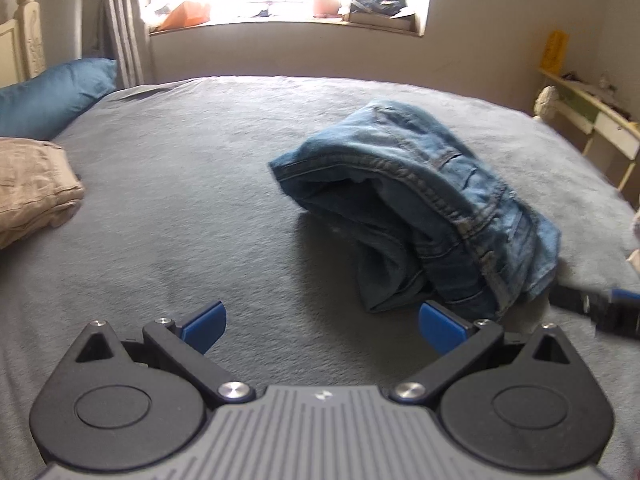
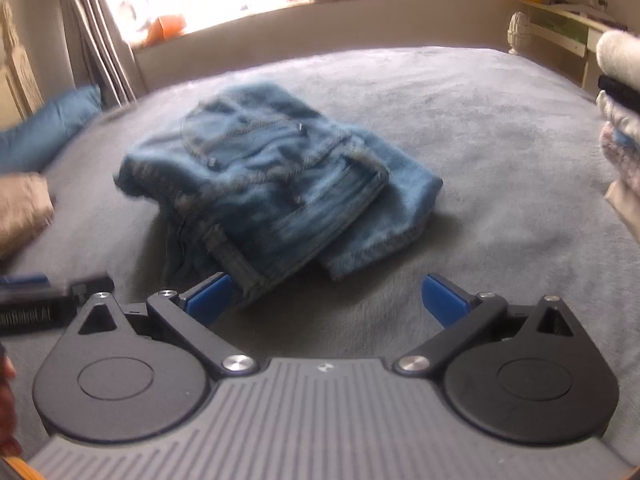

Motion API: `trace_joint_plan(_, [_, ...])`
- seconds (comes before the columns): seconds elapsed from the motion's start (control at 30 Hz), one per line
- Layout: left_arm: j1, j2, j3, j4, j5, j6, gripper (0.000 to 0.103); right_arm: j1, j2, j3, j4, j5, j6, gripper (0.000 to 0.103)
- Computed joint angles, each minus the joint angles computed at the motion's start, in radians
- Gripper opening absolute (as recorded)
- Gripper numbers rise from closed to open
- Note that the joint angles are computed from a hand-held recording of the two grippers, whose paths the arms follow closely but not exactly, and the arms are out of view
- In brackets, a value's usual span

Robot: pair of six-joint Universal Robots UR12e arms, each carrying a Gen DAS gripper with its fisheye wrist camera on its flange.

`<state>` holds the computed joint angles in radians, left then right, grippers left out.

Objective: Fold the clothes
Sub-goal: 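Lower both grippers onto the blue jeans, each at a leg hem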

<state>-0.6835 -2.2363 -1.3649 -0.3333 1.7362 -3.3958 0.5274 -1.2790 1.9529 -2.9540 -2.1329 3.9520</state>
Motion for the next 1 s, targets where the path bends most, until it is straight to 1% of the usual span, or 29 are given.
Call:
trace_joint_plan(0.07, [0.004, -0.004, -0.006, 0.038, -0.038, 0.009, 0.103, -0.02, 0.001, 0.021, -0.089, 0.013, -0.014, 0.102])
trace_joint_plan(0.17, [0.007, -0.015, -0.005, 0.08, -0.077, 0.027, 0.103, -0.049, 0.011, 0.04, -0.211, 0.022, -0.071, 0.102])
trace_joint_plan(0.23, [0.008, -0.022, -0.004, 0.106, -0.098, 0.037, 0.103, -0.074, 0.018, 0.046, -0.268, 0.046, -0.093, 0.102])
trace_joint_plan(0.37, [0.008, -0.038, 0.002, 0.171, -0.121, 0.061, 0.103, -0.131, 0.03, 0.05, -0.324, 0.139, -0.076, 0.102])
trace_joint_plan(0.47, [0.01, -0.049, 0.01, 0.211, -0.144, 0.08, 0.103, -0.161, 0.044, 0.043, -0.344, 0.184, -0.108, 0.102])
trace_joint_plan(0.53, [0.011, -0.056, 0.018, 0.227, -0.161, 0.093, 0.101, -0.179, 0.054, 0.041, -0.365, 0.212, -0.117, 0.102])
trace_joint_plan(0.6, [0.014, -0.061, 0.025, 0.234, -0.19, 0.101, 0.099, -0.197, 0.059, 0.041, -0.372, 0.245, -0.1, 0.102])
trace_joint_plan(0.7, [0.017, -0.07, 0.037, 0.226, -0.232, 0.103, 0.094, -0.221, 0.066, 0.042, -0.367, 0.298, -0.058, 0.102])
trace_joint_plan(0.77, [0.018, -0.078, 0.049, 0.213, -0.251, 0.107, 0.083, -0.233, 0.069, 0.044, -0.366, 0.337, -0.043, 0.101])
trace_joint_plan(0.8, [0.019, -0.082, 0.055, 0.204, -0.259, 0.106, 0.08, -0.236, 0.071, 0.044, -0.366, 0.354, -0.042, 0.1])
trace_joint_plan(0.87, [0.02, -0.088, 0.065, 0.183, -0.276, 0.1, 0.067, -0.244, 0.07, 0.047, -0.362, 0.399, -0.04, 0.092])
trace_joint_plan(0.9, [0.021, -0.091, 0.07, 0.175, -0.28, 0.095, 0.064, -0.25, 0.07, 0.048, -0.357, 0.428, -0.037, 0.089])
trace_joint_plan(0.93, [0.022, -0.093, 0.074, 0.169, -0.284, 0.09, 0.058, -0.254, 0.069, 0.048, -0.35, 0.45, -0.032, 0.081])
trace_joint_plan(0.97, [0.023, -0.096, 0.078, 0.162, -0.288, 0.084, 0.054, -0.256, 0.068, 0.047, -0.342, 0.466, -0.027, 0.074])
trace_joint_plan(1.0, [0.024, -0.099, 0.083, 0.159, -0.296, 0.076, 0.053, -0.256, 0.068, 0.047, -0.336, 0.473, -0.024, 0.072])
